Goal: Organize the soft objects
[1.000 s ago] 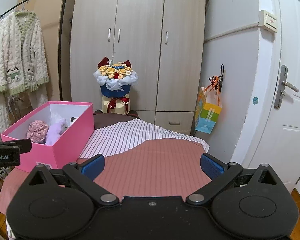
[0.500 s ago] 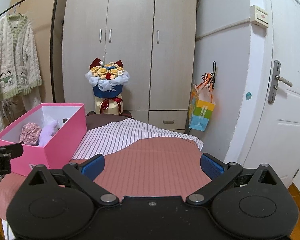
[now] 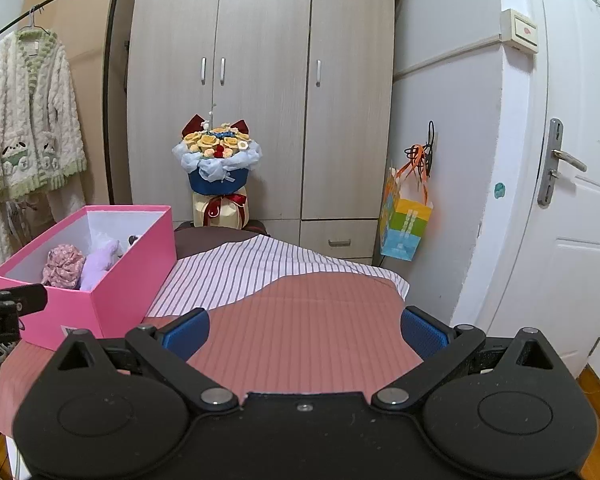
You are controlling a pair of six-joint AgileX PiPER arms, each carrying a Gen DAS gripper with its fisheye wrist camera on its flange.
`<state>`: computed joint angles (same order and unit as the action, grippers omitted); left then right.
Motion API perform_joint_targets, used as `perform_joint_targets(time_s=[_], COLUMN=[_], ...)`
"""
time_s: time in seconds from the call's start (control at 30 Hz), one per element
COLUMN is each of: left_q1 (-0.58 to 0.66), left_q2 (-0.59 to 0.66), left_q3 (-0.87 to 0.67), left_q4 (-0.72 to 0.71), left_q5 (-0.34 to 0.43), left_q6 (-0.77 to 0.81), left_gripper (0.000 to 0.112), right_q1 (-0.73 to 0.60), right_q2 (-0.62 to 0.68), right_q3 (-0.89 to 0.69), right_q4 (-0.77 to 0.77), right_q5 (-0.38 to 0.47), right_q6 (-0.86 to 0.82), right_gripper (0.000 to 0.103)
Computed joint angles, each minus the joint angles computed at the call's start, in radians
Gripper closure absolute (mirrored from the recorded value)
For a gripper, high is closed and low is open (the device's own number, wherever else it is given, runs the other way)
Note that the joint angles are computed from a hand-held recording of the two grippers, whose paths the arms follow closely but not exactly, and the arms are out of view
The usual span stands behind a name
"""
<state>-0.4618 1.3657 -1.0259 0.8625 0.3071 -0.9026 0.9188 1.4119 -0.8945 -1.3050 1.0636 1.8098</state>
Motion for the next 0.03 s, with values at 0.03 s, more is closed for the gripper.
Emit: perform_joint_targets(time_s=[0.03], left_q1=[0.0], left_q2=[0.0], left_q3=[-0.001], left_q4=[-0.004], left_q5=[0.002], left_q6=[0.004], left_gripper=[0.009], right_q1=[-0.001], right_q2=[0.0], right_q3=[0.0], right_q4=[0.001], right_q5=[-0.002], right_q6=[0.0], right_gripper=[0.0])
